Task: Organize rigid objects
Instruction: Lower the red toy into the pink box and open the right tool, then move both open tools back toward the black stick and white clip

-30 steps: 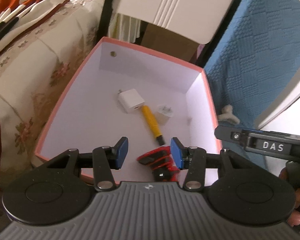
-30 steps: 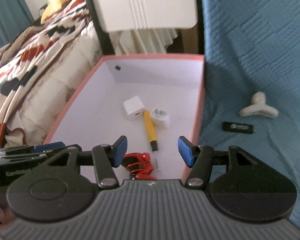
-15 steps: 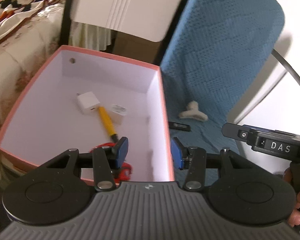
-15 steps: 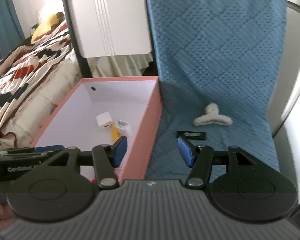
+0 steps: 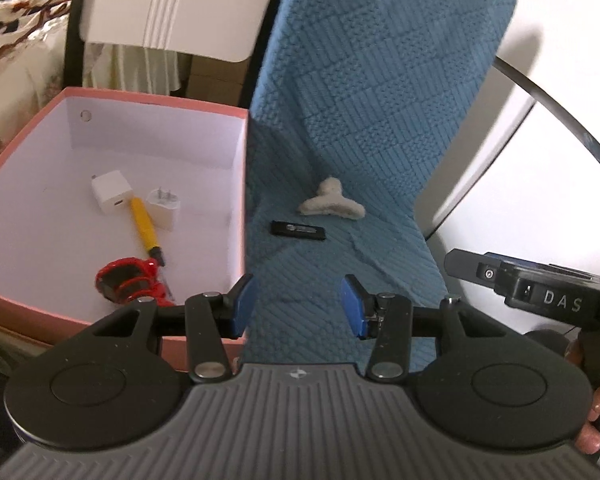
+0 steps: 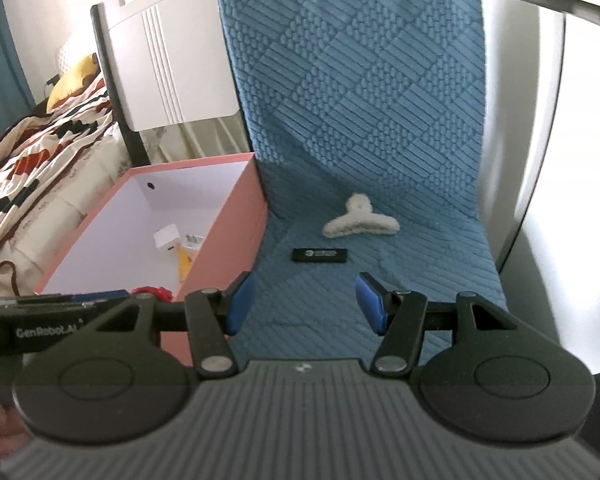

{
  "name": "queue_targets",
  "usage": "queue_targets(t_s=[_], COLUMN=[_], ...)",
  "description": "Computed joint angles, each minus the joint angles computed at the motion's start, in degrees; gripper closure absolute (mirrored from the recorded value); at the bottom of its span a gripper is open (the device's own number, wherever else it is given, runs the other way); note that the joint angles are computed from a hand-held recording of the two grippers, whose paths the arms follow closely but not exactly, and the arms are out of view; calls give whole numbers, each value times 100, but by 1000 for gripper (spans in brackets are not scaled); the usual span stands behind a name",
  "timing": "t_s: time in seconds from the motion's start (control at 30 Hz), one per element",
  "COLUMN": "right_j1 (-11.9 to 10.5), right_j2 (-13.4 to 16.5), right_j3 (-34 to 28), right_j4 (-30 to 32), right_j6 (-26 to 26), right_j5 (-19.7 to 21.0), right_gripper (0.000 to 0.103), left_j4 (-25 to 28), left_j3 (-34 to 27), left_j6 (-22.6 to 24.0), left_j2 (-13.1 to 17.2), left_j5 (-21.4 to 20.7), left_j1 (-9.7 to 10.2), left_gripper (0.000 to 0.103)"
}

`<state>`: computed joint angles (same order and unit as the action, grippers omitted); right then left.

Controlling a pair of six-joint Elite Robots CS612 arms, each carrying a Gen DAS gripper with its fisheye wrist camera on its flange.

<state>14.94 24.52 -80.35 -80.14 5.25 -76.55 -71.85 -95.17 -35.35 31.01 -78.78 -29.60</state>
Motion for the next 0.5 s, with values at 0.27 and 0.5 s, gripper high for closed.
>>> queue_targets(t_s=[0.27,0.5], right_j1=[-188,-311], right_j2=[185,376], right_j3=[-380,-675], right_j4=[95,184], right_j6=[-173,-332], right_j5=[109,89], right_gripper=[44,44], left_j4=[-150,-202], left_j3=[42,55], left_j6=[-112,-57], left_j2=[-1,36], left_j5=[410,560], left_j1=[-261,-424], left_gripper=[50,45])
